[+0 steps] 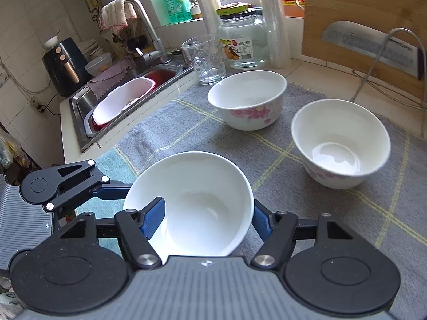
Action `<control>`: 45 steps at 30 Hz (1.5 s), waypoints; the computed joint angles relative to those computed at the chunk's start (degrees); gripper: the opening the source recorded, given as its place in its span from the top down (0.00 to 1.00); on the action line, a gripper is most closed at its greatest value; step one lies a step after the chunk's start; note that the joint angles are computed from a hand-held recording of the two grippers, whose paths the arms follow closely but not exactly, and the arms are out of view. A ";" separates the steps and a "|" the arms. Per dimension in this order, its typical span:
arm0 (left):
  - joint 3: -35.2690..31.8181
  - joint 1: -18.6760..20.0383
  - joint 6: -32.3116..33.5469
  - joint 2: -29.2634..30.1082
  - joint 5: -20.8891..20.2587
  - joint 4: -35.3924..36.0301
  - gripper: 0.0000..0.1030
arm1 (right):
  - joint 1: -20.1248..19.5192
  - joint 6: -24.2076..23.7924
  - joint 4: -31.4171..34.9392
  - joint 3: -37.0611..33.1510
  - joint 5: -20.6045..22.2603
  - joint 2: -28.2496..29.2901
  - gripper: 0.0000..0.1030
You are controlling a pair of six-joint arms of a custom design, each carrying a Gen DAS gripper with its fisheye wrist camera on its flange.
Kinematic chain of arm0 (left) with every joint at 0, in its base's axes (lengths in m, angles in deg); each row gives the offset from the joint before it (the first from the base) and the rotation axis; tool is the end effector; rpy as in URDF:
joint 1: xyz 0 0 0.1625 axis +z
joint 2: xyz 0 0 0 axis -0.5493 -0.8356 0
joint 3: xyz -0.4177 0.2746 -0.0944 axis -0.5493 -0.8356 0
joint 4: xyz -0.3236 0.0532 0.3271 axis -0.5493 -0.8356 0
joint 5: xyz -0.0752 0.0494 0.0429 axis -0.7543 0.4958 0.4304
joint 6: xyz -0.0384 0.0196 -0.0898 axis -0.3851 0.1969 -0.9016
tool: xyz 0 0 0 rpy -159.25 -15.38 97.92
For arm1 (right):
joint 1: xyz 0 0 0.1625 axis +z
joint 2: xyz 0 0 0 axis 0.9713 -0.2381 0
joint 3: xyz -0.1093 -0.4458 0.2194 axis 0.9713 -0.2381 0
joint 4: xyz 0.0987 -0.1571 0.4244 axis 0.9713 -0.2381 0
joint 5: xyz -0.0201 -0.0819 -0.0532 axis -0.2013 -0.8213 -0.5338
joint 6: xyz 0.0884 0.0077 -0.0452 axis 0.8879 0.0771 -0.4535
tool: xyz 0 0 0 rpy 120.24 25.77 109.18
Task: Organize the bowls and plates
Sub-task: 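Close the right tool on the rim of the nearest white bowl, then lift the bowl with the right tool and carry it toward the plain white bowl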
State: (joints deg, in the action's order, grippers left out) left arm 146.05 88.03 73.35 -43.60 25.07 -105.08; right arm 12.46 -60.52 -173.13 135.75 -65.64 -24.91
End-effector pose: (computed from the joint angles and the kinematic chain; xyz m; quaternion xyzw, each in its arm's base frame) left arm -0.3220 -0.7661 0.0450 0.4581 0.8248 -0.2466 0.2214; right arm 0.1006 -0.8128 0.2478 0.2739 -0.9239 0.2225 0.1480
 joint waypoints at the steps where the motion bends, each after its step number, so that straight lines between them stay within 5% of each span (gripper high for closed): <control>1: -0.04 -0.08 0.05 0.09 -0.50 0.19 0.23 | -0.15 0.21 -0.41 0.57 -0.09 -0.51 0.28; 20: -1.48 -1.18 -0.38 2.33 -7.50 6.03 0.23 | -2.68 2.23 -6.08 9.38 -3.11 -8.00 0.28; 45: -3.14 -0.74 -4.95 3.24 -11.06 10.75 0.23 | -3.25 2.25 -5.22 10.28 -4.64 -9.37 0.24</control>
State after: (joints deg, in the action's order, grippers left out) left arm 142.91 87.29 68.39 -40.36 14.00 -94.33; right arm 9.21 -58.27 -178.35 146.03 -70.28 -34.28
